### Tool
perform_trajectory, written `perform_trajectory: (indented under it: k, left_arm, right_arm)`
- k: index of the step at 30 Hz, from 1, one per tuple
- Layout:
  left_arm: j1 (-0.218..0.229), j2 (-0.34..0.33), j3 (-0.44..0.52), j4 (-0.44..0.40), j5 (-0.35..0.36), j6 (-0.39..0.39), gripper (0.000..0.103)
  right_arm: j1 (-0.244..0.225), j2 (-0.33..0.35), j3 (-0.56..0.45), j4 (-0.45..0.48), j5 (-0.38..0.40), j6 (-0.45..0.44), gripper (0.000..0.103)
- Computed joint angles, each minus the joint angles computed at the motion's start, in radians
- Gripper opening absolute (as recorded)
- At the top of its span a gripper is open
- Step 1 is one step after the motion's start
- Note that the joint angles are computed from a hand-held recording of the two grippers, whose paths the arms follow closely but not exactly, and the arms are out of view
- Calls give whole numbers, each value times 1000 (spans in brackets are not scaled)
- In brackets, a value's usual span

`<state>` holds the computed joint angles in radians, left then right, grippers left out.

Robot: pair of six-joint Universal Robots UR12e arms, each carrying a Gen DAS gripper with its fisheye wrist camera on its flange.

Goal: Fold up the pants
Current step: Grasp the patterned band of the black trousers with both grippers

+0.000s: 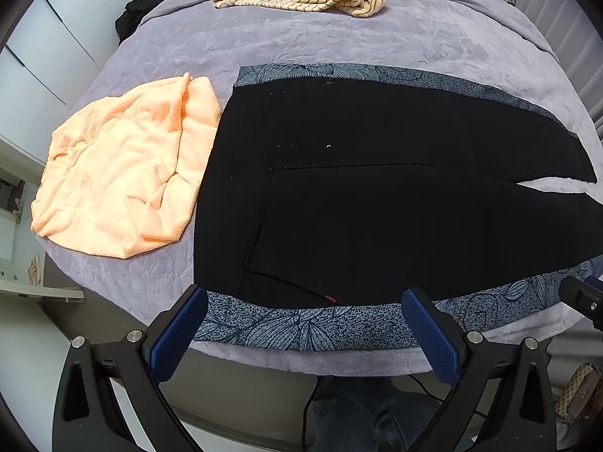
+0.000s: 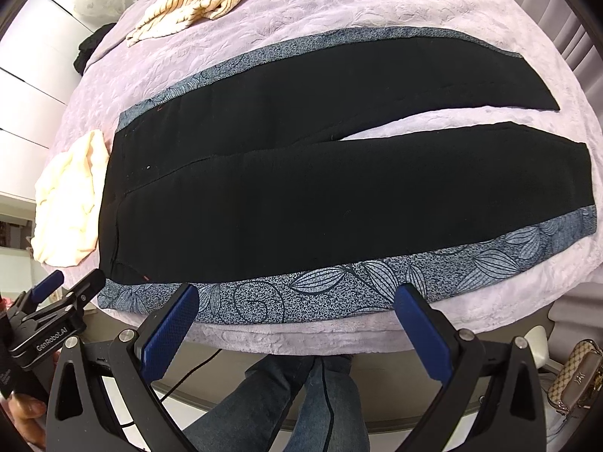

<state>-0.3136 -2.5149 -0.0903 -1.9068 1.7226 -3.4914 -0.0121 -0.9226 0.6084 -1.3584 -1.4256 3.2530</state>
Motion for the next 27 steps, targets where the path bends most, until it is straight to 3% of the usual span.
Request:
perform_trajectory:
  k: [7,11,13,14,15,16,22,27]
  left_arm:
    - [0,61,-169,117,-20,-9,103]
    - [10,129,-324,246,-88,-22,103]
    - [21,172,-415,321,-141,-39,103]
    - [26,196,-463,358,-164,-48,103]
    - [29,211,-493,379,-174,-53,103]
    - [31,226,-522,399,-183,-55,103]
    - [40,283,-628,442,-203,-47,103]
    - [42,296,-652,427,-206,-59,103]
  right_arm:
    - [-18,-32,99,-79,80,10,103]
    - [-59,-91,242,-199,267,38,103]
    - [-85,-124,326,-258,373,64,92]
    - [-100,-138,365,-269,421,81,74]
    - [-113,-148,397,-272,461,99,64]
    - [-126,-161,435,-286,491,133,63]
    - [-183,-241,632,-476,551,341,63]
    - [-187,-247,655,-496,569,358,63]
